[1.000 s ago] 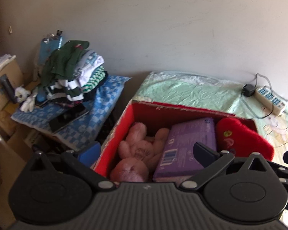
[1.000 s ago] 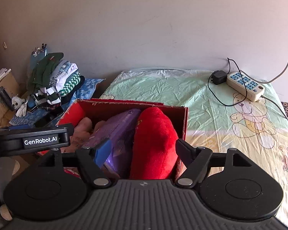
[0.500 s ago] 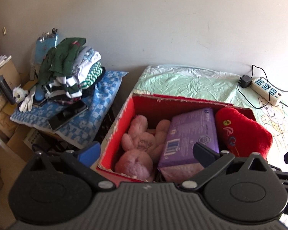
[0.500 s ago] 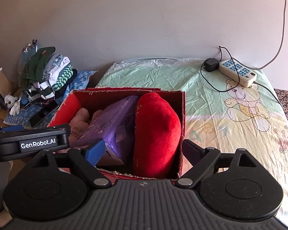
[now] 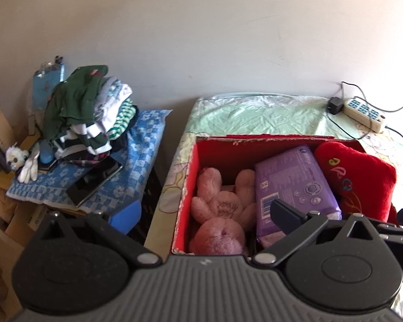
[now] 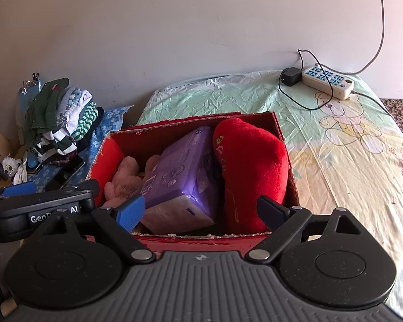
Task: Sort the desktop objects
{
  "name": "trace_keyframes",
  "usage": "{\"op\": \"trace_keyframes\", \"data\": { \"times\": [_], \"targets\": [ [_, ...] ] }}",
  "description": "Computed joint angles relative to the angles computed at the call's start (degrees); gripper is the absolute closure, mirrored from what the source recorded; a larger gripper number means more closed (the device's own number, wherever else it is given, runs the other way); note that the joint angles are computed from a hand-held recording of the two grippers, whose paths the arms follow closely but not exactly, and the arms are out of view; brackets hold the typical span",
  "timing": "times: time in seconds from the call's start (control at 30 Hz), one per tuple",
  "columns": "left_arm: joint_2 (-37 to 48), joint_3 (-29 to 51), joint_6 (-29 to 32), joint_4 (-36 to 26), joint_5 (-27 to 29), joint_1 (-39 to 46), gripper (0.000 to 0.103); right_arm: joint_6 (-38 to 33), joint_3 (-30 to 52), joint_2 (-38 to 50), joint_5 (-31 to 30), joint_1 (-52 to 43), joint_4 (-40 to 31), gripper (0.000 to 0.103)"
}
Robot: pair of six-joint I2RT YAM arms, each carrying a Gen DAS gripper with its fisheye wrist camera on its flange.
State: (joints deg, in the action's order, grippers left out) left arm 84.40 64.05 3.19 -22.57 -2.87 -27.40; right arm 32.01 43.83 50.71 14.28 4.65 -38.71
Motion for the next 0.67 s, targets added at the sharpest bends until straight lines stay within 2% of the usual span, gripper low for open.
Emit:
{"op": "trace_keyframes", "data": {
  "times": [0.3,0.53,0.67],
  "targets": [
    [3.5,2.3,1.18,-1.5,6.76,3.76,0.001,5.49,0.79,-0.43,7.79,4.6,-2.32,0.011],
    [3.29,1.19,0.67,1.21,7.84,3.66,0.001,6.02,0.65,-0.67,8.64,4.9,-2.45,0.011],
    [3.89,2.27,1.17,-0.31,9.82,3.98,0.001,6.24,0.31,-1.35,8.74,4.7,-2.12,0.011]
  ]
}}
